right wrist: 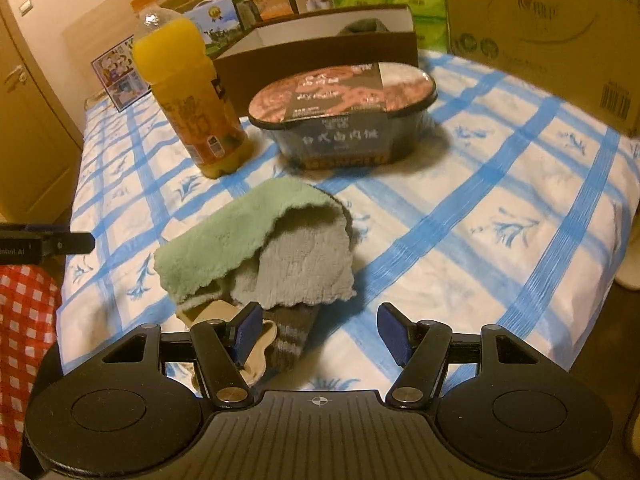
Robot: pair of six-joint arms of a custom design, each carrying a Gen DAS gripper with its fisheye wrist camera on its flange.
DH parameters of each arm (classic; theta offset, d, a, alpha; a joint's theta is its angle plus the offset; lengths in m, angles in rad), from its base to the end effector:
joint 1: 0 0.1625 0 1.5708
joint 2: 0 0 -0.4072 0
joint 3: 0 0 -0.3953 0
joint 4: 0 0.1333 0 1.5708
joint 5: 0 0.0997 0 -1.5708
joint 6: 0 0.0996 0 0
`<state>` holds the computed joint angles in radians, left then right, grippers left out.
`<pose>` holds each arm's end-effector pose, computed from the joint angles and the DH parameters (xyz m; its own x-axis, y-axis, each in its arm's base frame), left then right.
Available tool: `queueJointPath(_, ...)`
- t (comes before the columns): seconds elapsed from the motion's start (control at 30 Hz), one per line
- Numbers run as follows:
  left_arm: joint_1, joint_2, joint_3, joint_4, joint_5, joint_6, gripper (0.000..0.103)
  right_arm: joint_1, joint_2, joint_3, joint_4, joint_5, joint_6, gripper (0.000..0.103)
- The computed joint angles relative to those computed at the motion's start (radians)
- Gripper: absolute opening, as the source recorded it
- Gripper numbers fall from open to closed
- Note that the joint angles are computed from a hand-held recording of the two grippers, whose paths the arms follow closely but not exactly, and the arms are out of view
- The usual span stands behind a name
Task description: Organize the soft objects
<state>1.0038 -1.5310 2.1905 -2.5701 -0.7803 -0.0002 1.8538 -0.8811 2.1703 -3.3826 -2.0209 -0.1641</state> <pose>-0.0674 -0.4858 0.2943 -0.7207 0.1779 -0.6700 0.5062 0.7953 -0.3334 0.2260 -0.4551 0.0690 -0.8733 -0.1783 0.4535 -0.3899 0.8139 -0.4308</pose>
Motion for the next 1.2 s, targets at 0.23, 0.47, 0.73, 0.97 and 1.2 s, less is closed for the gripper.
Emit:
queueJointPath(0.23, 0.011, 0.015, -0.01, -0.013, 0.002, 0.007, 0.067, 0.005, 0.047, -0.051, -0.054, 0.007, -0.04, 0.057)
queueJointPath(0.47, 0.029, 0.038, -0.032, -0.051, 0.018, 0.028, 0.067, -0.004, 0.116, -0.144, -0.088, 0.043, -0.067, 0.056)
queueJointPath(0.73, 0.039, 0.043, -0.031, -0.065, 0.019, 0.026, 0.066, -0.001, 0.148, -0.17, -0.13, 0.102, -0.12, 0.002)
queueJointPath(0.97, 0.035, 0.03, -0.022, -0.067, 0.021, 0.017, 0.065, 0.04, 0.099, -0.149, -0.282, 0.216, -0.147, 0.002)
queueJointPath(1.2, 0.024, 0.019, -0.01, -0.076, 0.016, 0.018, 0.065, 0.072, 0.055, -0.168, -0.382, 0.263, -0.179, 0.002)
